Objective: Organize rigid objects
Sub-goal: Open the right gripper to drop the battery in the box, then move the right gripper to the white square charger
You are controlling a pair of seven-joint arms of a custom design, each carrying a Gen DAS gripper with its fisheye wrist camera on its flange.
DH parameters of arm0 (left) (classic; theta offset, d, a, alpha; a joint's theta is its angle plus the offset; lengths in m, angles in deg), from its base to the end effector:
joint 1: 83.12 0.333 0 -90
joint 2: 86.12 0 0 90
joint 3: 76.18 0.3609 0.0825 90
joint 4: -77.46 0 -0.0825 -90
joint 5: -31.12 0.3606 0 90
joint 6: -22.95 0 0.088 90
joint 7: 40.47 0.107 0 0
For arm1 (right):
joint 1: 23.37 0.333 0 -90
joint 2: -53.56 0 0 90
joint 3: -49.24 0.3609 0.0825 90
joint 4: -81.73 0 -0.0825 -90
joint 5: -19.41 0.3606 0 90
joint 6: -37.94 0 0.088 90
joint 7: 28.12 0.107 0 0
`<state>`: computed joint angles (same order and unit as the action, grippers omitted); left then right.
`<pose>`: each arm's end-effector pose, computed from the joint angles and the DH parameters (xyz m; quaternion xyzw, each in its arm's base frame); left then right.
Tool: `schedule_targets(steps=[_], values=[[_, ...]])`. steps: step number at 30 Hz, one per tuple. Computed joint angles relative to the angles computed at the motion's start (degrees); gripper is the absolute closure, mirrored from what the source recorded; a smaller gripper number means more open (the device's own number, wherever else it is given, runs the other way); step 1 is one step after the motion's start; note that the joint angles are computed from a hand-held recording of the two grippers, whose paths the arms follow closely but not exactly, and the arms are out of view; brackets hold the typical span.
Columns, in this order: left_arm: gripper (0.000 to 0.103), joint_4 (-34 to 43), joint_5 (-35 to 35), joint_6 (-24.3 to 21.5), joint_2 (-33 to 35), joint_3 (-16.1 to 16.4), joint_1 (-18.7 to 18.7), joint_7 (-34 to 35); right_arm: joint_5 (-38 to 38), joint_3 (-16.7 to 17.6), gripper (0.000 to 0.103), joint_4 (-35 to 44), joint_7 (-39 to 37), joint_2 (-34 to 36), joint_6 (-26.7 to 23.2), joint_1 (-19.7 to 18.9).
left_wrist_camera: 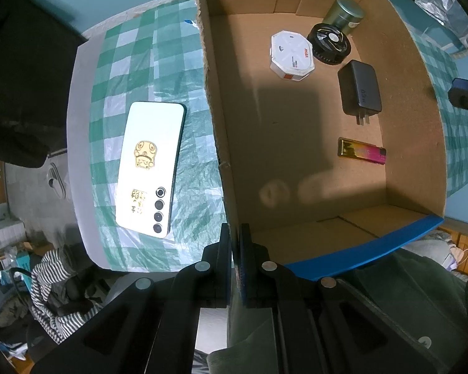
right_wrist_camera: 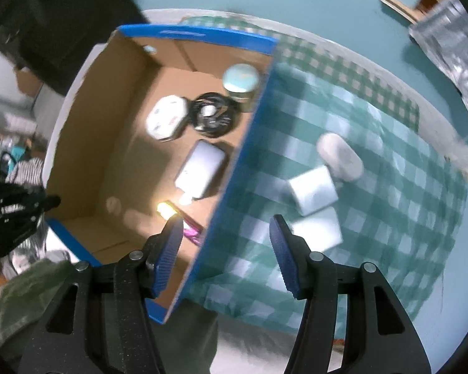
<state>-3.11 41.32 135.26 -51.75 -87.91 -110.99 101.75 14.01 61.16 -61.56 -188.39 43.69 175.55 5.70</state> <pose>0.5796 -0.4214 0.4023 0.0346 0.9990 0.0289 0.0022 0.3270 0.2853 0.4129 -0.2162 0.9744 -0.0265 0.0550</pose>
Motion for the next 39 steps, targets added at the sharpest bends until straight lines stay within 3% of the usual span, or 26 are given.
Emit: schedule_targets(steps=[6,12,19,27,31,33,36,39], values=[[0.099,0.18,-0.13,0.05,0.01,-0.04,0.0,0.14,1.28,1.9,0.034,-6.23,12.45,-5.16,0.33,0.17],[0.099,0.39,-0.28,-0.16,0.05,-0.02,-0.03,-0.08,2.79,4.71,0.033,-16.32,29.65,-9.13,10.37,0.98],[0.099,0.06,-0.17,-0.12,-0.13,0.1,0.04,-0.56,4.32,4.45,0.033,-22.99,36.06,-7.83,20.93,3.03],[0.099,-0.44,-0.01,0.09,-0.32,0.16,0.2,-1.12,6.06,1.83,0.03,-24.94,35.35,-2.94,28.3,4.4],[0.099,-0.37,-0.03,0.01,-0.24,0.13,0.18,-1.41,8.48,0.33,0.029,-23.54,33.37,-2.67,24.76,5.22],[0.099,-0.57,0.05,0.26,-0.32,0.11,0.16,-1.45,13.96,-2.43,0.029,-23.1,27.65,-2.12,24.16,7.97],[0.099,-0.45,-0.23,0.2,-0.29,0.04,0.29,-1.52,17.21,-1.89,0.029,-22.12,26.21,-1.76,21.97,7.89],[0.099,-0.34,-0.17,0.14,-0.17,0.11,0.24,-1.67,21.48,-1.65,0.029,-22.42,23.93,-0.2,23.87,8.7]])
